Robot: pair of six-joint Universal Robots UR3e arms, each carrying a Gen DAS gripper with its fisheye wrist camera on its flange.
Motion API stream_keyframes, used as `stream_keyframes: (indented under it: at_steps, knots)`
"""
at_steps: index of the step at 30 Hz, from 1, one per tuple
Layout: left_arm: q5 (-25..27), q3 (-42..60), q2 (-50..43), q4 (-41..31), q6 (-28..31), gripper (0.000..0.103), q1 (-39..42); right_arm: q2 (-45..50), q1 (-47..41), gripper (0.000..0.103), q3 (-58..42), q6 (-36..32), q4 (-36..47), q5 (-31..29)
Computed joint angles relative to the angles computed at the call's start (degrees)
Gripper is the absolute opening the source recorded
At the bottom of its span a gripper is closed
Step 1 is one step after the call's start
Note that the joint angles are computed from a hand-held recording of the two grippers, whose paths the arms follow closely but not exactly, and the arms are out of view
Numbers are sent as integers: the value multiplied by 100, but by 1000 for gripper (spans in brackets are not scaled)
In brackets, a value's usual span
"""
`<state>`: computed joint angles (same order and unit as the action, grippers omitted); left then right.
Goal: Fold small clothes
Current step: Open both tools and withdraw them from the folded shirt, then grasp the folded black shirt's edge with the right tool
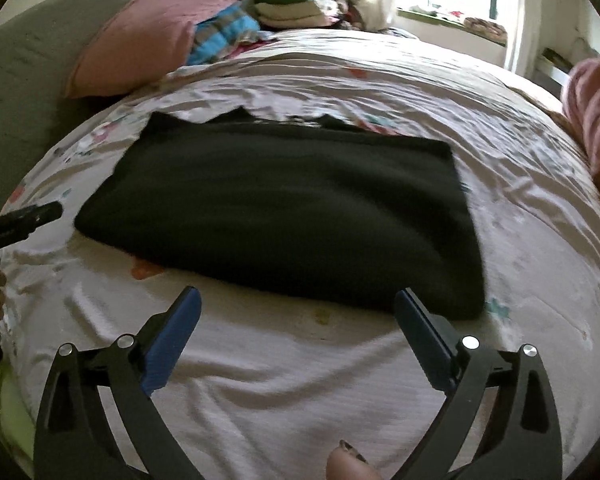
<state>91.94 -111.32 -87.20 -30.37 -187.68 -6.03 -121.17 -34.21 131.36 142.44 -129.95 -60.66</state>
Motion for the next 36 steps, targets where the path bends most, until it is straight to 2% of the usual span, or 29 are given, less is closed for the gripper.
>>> stream_keyframes:
  at_steps: [4, 11, 22, 29, 36]
  knots:
    - [-38, -48, 75, -3, -7, 93, 89, 232, 625, 98, -23, 374, -447, -150]
    - [-8, -75, 135, -27, -15, 93, 177, 756, 1687, 98, -126, 874, -1240, -553]
    - [-144, -191, 228, 24, -22, 93, 466, 1654, 2928, 98, -384, 1325, -2119, -1030]
    - [-67, -44, 94, -98, 16, 93, 621, 2898, 4141, 98, -934, 1393, -3259, -2086]
    - [51, 534, -388, -382, 31, 93, 693, 4034, 4760, 98, -1654, 1218, -3711, -2815]
